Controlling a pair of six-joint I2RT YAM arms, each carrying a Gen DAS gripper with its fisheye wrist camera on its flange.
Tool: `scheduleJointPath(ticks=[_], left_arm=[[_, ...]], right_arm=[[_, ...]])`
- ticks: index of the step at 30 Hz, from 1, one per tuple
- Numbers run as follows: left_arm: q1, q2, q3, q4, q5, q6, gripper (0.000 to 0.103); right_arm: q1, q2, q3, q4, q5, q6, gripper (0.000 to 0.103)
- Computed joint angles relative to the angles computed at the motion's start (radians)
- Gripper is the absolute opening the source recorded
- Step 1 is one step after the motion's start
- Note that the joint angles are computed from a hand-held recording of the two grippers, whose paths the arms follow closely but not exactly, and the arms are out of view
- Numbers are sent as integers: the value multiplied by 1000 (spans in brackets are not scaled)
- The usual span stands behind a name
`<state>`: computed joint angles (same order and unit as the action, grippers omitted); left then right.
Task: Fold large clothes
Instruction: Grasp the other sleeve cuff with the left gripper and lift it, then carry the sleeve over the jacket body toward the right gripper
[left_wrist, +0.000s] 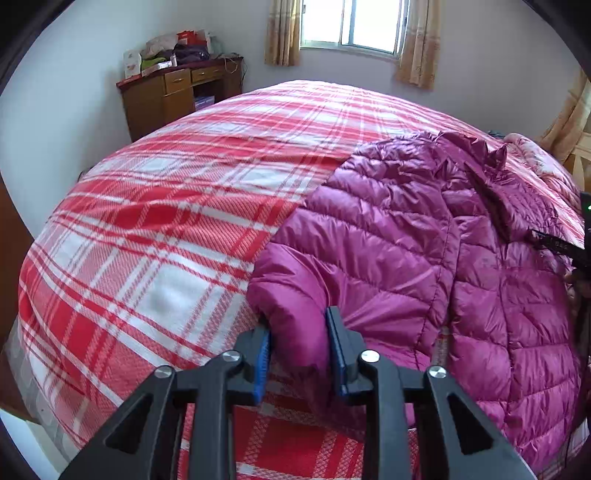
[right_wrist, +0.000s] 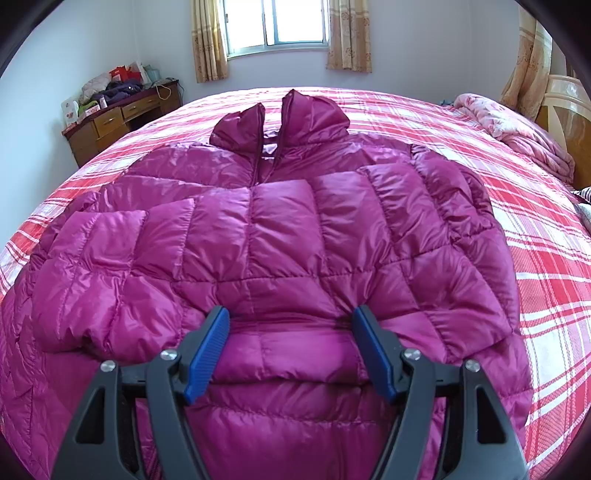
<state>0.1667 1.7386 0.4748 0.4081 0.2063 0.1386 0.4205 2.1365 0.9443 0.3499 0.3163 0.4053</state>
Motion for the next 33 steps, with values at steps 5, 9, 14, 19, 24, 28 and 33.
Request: scheduleJointPath(ticks=[5,9,14,19,24,28,33], left_arm=[[105,-106,47,-63,64,33,18],[114,-121,119,-102,44,77,17],[97,-91,244,-155,13,70,15],[101,-94,344,-229,57,43,15],[60,-147,382,-308,95,38,15],[-18,-214,369,-305,83,27,15],[-136,-233,420,-322,44,10,15]], right_arm=[[0,1,2,0,0,0,72],[0,1,0,0,1,0,73],[0,0,1,-2,1,0,73],[1,2,2,-2,1,0,73],[1,3,3,-3,3,-1,74],[4,4,6,-7,8,0,74],[4,2,3,-6,9,0,75]])
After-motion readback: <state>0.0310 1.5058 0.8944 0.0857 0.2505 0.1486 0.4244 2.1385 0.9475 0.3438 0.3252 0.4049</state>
